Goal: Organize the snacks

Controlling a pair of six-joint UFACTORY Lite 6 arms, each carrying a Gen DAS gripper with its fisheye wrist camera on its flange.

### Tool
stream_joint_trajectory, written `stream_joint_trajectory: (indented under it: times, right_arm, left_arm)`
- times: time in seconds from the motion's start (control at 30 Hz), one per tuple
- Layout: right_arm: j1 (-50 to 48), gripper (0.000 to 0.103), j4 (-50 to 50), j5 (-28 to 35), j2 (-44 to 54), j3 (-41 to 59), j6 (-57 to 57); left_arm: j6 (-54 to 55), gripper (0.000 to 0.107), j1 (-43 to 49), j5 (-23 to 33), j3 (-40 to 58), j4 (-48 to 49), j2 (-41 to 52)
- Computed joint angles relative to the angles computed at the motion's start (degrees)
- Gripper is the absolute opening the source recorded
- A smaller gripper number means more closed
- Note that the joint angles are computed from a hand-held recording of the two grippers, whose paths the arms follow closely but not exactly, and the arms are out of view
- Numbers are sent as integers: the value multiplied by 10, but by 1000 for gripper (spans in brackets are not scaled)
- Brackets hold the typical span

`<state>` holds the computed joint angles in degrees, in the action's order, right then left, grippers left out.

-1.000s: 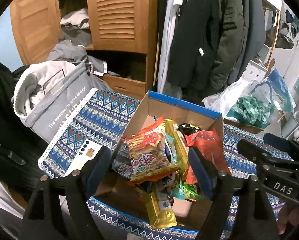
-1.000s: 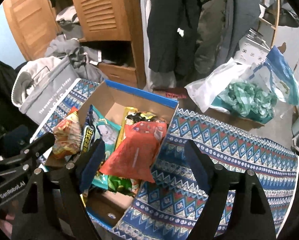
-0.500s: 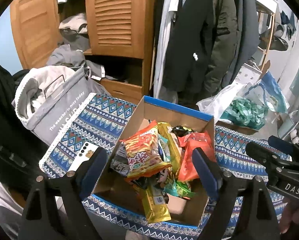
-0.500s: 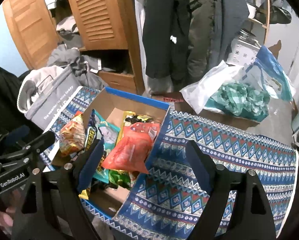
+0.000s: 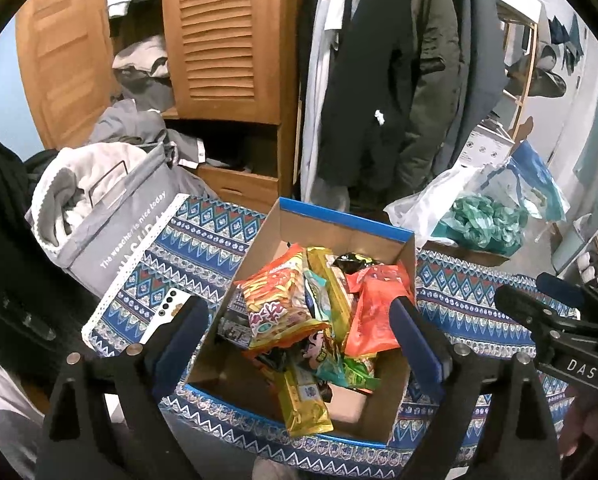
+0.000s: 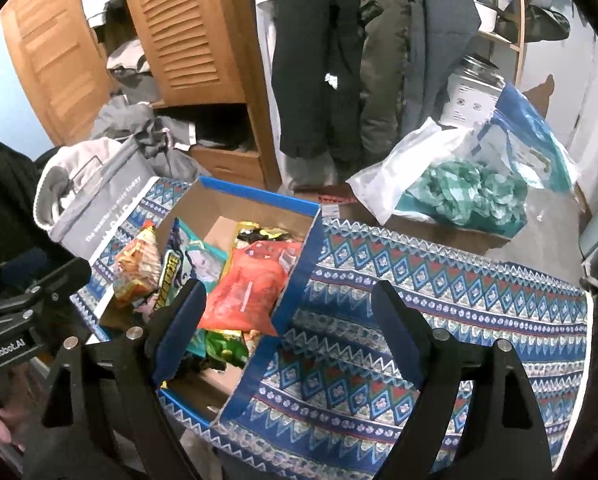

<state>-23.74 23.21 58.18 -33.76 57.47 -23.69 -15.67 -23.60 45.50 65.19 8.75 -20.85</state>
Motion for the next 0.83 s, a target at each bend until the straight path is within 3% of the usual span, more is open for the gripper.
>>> stream_joint_trajectory:
  times: [0.23,0.83]
  right_arm:
    - [-48,84,25,21,-6,-10,-49]
    - [-83,84,39,35,-5,-28,-85]
  left_arm:
    - [-6,93,-10,22,7,0,5]
    - [1,93,-18,14,-1,-17,16]
